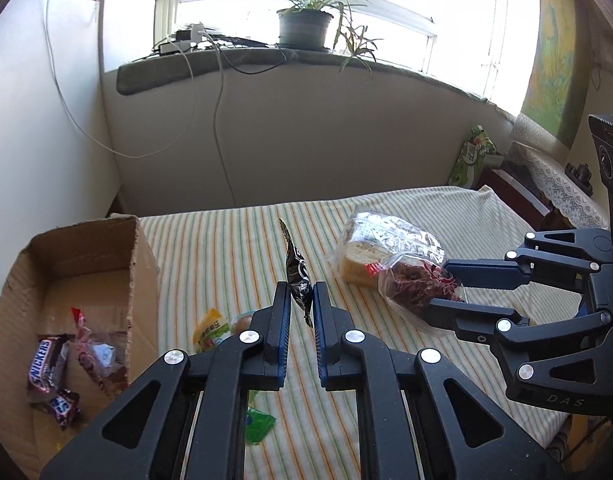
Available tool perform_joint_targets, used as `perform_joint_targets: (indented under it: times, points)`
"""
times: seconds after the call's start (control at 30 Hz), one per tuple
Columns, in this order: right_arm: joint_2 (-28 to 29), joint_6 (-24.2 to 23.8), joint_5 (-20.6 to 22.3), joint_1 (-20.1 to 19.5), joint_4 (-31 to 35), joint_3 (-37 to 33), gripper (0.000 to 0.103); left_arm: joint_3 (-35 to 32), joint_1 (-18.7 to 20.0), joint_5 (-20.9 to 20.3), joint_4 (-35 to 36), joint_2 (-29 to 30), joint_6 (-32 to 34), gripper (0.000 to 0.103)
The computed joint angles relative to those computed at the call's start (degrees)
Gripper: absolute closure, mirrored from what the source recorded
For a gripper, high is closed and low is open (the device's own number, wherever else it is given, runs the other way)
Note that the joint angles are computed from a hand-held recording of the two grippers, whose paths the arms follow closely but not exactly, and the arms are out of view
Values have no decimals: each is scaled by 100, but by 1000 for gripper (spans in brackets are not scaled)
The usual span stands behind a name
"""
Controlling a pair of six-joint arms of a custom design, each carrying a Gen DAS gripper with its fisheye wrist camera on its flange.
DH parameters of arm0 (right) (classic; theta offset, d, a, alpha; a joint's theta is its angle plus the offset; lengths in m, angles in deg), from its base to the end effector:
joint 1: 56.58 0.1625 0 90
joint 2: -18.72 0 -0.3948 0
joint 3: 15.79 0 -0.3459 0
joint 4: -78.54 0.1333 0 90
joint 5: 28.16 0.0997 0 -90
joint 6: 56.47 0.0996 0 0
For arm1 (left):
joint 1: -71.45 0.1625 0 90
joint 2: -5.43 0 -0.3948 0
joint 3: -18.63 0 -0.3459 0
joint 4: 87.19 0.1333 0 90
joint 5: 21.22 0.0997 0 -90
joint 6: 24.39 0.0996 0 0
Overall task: Organize snacks
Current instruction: 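Carry both snacks into the cardboard box and open both grippers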
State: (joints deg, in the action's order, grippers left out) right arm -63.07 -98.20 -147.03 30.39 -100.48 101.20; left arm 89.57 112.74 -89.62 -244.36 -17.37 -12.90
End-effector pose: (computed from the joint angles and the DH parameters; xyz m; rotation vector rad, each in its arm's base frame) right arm 0.0603 -0.4721 0.3829 0.4605 -2.1839 0.8217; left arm -0.4283 -0.6023 0.0028 1.3389 2.4898 -0.6208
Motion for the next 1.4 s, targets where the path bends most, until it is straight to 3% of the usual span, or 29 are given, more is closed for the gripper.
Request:
perform_joint_targets:
  times: [0.6,1.4]
  points:
    - [610,94,17,909,159,-215,71,233,360,446,-754,-516,-118,93]
    - [1436,75,407,1273,731,-641,71,85,701,651,-595,-663,-227,94]
